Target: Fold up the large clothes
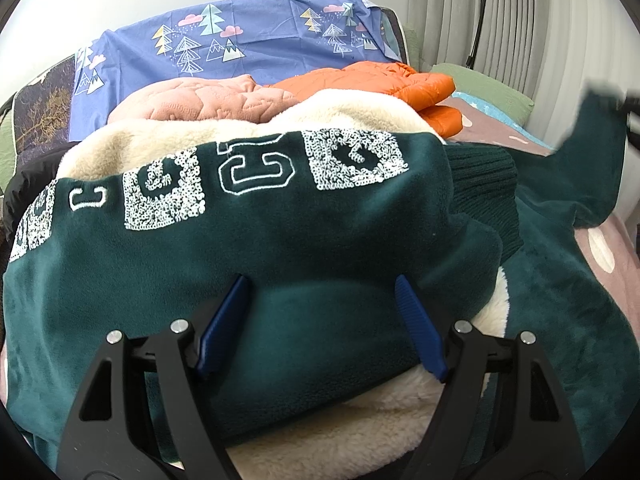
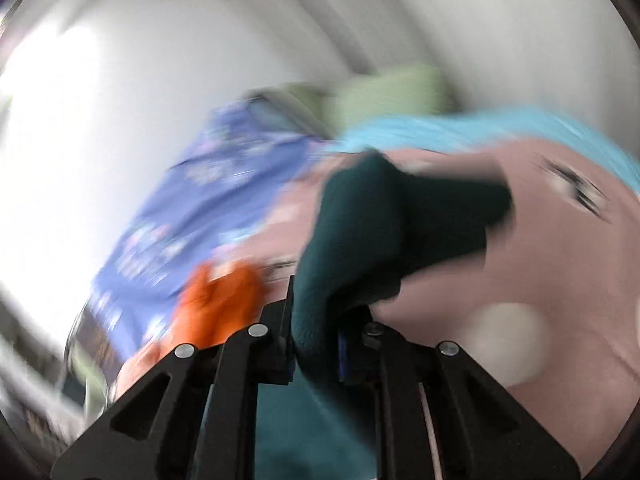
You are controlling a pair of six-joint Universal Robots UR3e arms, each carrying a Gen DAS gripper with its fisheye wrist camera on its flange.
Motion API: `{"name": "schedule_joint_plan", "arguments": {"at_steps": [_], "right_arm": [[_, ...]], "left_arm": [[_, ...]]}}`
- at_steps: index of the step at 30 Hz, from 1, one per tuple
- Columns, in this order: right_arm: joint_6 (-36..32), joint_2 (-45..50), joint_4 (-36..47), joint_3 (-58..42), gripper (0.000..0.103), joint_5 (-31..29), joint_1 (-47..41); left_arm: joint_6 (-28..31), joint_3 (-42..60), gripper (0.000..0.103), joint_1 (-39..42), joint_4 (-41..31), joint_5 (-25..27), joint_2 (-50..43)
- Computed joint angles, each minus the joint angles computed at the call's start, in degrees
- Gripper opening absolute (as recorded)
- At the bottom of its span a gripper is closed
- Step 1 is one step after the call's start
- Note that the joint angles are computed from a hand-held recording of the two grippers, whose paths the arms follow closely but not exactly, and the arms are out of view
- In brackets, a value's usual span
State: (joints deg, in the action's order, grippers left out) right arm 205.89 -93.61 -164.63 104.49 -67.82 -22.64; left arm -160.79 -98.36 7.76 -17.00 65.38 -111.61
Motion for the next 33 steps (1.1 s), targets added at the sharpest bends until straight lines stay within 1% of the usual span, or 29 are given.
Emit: {"name": "schedule_joint_plan", "arguments": {"at_steps": [2, 3, 4, 5, 6, 8, 9, 10, 11, 12, 13, 15, 16, 17, 19, 21, 23, 24, 25, 26, 27, 28, 29, 30, 31, 32, 33], "right_arm": [[-0.54, 5.52, -1.47, -7.58, 0.015, -1.88, 11.28], [-2.06, 9.16, -2.3, -11.69, 0.016, -2.16, 17.28], [-3.39, 13.53, -2.63, -16.55, 0.017, -4.27, 23.11], [-5.0, 18.36, -2.25, -21.96, 0.017, -6.29, 28.46], [-7.09, 24.08, -1.56, -27.96, 0.021, -7.41, 33.71], [-8.46, 33.22, 5.13, -39.9, 0.04, -9.95, 39.95], [-9.48, 38.52, 9.03, -45.89, 0.062, -9.45, 42.2], [-10.46, 42.51, 15.05, -51.89, 0.067, -8.59, 43.03], [-11.24, 45.46, 19.0, -55.49, 0.067, -7.36, 43.47], [-11.21, 47.21, 21.76, -56.69, 0.067, -6.51, 43.66], [-10.68, 47.34, 22.13, -55.49, 0.067, -5.97, 43.41], [-9.5, 45.87, 17.95, -49.74, 0.067, -5.79, 42.79], [-9.05, 43.57, 14.9, -44.57, 0.067, -5.71, 42.46], [-8.6, 41.87, 12.17, -40.89, 0.067, -6.26, 42.03], [-8.19, 39.19, 7.9, -35.88, 0.067, -9.98, 43.67], [-9.15, 36.75, 2.88, -30.65, 0.067, -12.26, 44.25], [-9.55, 36.17, -2.21, -26.85, 0.067, -12.74, 44.22], [-9.67, 36.92, -3.89, -26.74, 0.067, -12.49, 43.89], [-9.38, 36.14, -6.14, -24.24, 0.067, -12.88, 43.86], [-8.82, 36.75, -8.0, -23.51, 0.067, -13.17, 43.96], [-8.3, 36.59, -10.21, -21.72, 0.067, -12.62, 43.59], [-8.3, 36.15, -11.91, -20.29, 0.067, -11.89, 43.11], [-8.59, 34.8, -13.99, -18.09, 0.067, -11.2, 42.54], [-8.91, 33.06, -18.82, -14.7, 0.067, -11.26, 41.92], [-8.81, 31.15, -25.53, -10.7, 0.067, -13.42, 41.61], [-8.49, 30.59, -28.99, -9.09, 0.068, -14.91, 41.5], [-7.1, 29.66, -34.66, -6.15, 0.076, -17.54, 41.09]], "left_arm": [[-0.24, -1.14, 0.077, 1.24, -0.14, -2.23, 1.52], [-0.36, -1.42, 0.077, 2.19, -1.6, -3.9, 2.78], [-0.51, -2.1, 0.077, 4.69, -4.84, -7.82, 5.55], [-1.07, -3.56, 0.077, 7.72, -6.38, -12.28, 8.48], [-1.55, -5.57, 0.078, 11.69, -7.46, -17.55, 12.05], [-0.89, -7.87, 0.087, 18.28, -10.94, -24.96, 17.5], [0.92, -9.47, 0.093, 23.33, -14.94, -30.2, 21.18], [2.69, -10.48, 0.095, 26.5, -18.25, -32.97, 23.39], [4.62, -11.7, 0.095, 29.71, -21.63, -34.97, 25.64], [5.77, -12.64, 0.095, 31.66, -23.41, -35.61, 27.01], [8.03, -13.91, 0.096, 33.94, -26.26, -35.99, 28.36], [12.28, -13.27, 0.096, 35.44, -32.95, -35.69, 27.98], [13.5, -11.96, 0.096, 34.91, -36.44, -34.75, 26.24], [13.3, -10.54, 0.096, 33.88, -38.27, -33.68, 24.24], [10.43, -8.37, 0.096, 31.12, -38.23, -31.24, 20.69], [8.72, -5.69, 0.096, 27.93, -38.0, -29.79, 17.66], [6.5, -2.07, 0.096, 23.6, -36.02, -28.07, 14.53], [5.5, -0.73, 0.094, 21.64, -35.2, -27.63, 13.43], [5.3, -0.08, 0.09, 20.59, -34.9, -27.79, 12.88], [4.74, 0.43, 0.08, 18.83, -32.93, -27.76, 12.06], [3.1, 1.08, 0.044, 16.66, -29.41, -25.71, 11.05], [0.31, 3.11, 0.01, 12.95, -25.18, -19.42, 9.61], [-0.97, 4.38, 0.01, 11.3, -23.71, -16.22, 9.0], [-2.2, 5.21, 0.01, 10.84, -22.77, -15.59, 9.01], [-2.94, 5.33, 0.01, 11.6, -21.33, -16.72, 10.51], [-3.21, 4.93, 0.01, 12.97, -19.6, -18.27, 12.38], [-4.27, 4.53, 0.01, 15.16, -17.28, -20.42, 14.72]]}}
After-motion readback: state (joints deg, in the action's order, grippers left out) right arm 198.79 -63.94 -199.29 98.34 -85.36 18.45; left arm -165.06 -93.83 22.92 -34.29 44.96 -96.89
